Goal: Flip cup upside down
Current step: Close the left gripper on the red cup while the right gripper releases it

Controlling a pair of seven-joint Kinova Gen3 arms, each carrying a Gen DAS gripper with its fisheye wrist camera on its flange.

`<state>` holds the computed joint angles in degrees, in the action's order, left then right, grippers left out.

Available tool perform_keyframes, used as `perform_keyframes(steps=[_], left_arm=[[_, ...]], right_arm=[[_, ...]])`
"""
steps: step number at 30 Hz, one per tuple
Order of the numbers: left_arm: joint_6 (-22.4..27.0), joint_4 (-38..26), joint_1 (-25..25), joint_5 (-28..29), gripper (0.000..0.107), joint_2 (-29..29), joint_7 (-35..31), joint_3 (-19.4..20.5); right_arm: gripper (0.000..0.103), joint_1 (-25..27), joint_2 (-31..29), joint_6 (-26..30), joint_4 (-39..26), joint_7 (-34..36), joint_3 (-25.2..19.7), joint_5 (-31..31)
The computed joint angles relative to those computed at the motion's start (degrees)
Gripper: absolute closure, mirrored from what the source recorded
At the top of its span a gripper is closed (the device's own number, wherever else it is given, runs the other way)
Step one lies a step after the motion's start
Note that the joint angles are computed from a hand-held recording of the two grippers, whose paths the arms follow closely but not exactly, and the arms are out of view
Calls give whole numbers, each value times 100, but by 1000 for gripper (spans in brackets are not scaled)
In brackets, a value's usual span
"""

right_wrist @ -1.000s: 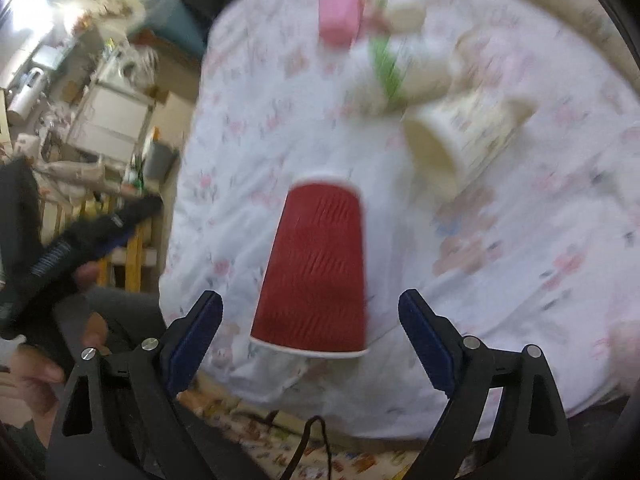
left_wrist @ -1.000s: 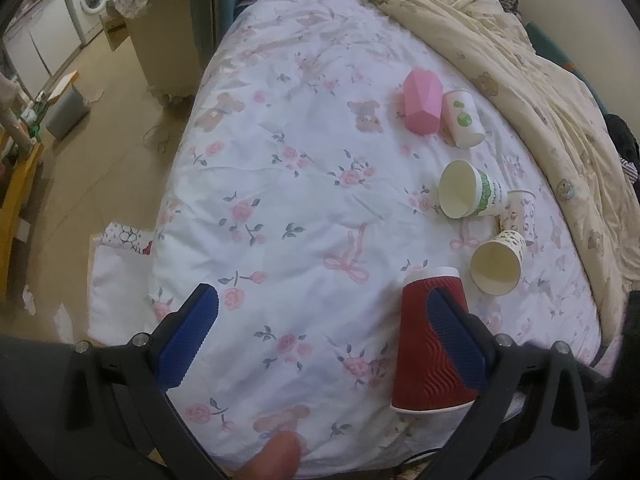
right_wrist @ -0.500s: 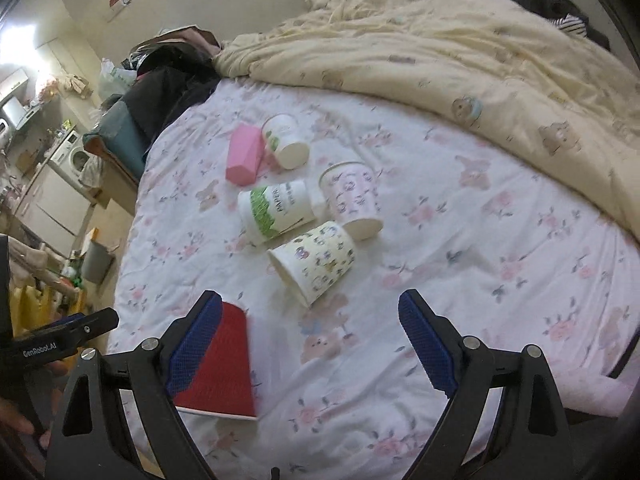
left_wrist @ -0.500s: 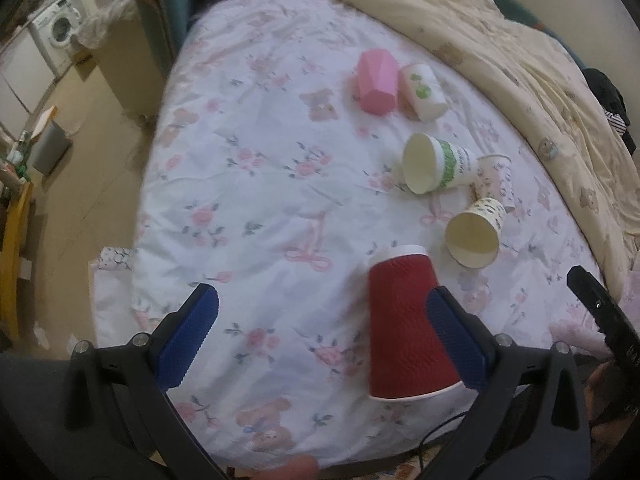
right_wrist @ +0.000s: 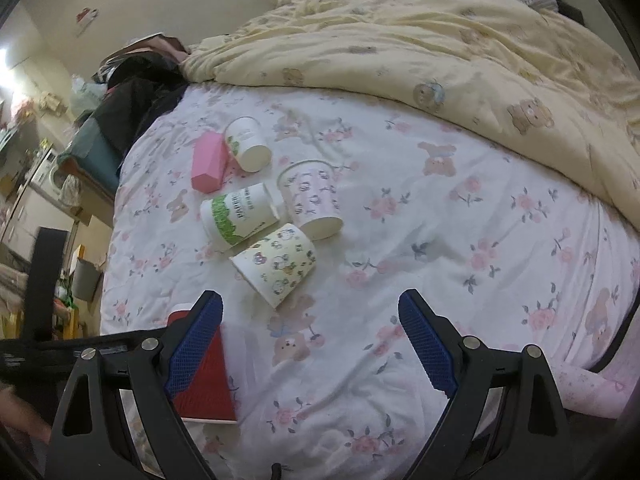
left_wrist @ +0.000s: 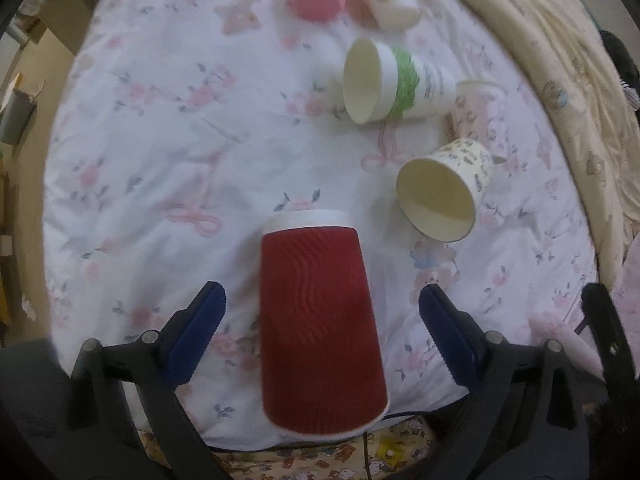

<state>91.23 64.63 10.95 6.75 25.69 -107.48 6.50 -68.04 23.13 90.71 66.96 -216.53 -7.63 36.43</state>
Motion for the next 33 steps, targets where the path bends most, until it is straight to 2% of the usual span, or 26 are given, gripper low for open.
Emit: perform_keyframes(steps=[3, 6, 8, 9, 18, 24, 27, 33], left_arm=[[62, -52, 168, -174, 20, 170, 200, -34], [137, -47, 217, -227, 27, 288, 262, -32], [189, -59, 225, -243, 40, 353, 300, -37], [189, -48, 213, -226, 42, 356, 309, -34], [144, 5, -316, 241, 43, -93, -224, 13], [259, -308, -886, 777, 43, -273, -790, 1], [38, -323, -1186, 1047, 43, -396, -1217, -21], [-369, -120, -1584, 1519, 43, -445, -1607, -87]], right_arm=[[11, 80, -192, -409, 359, -306, -45, -50], [11, 151, -234, -521, 439, -360, -103, -71], [11, 179, -239, -568, 447, -315, -126, -47], [11, 186, -226, -562, 427, -279, -133, -38], [11, 243, -82, -626, 227, 117, -102, -115], [11, 215, -7, -774, 128, 312, -34, -83], [11, 192, -9, -927, 151, 325, 0, -44], [11, 226, 29, -1403, 183, 414, 18, 21]])
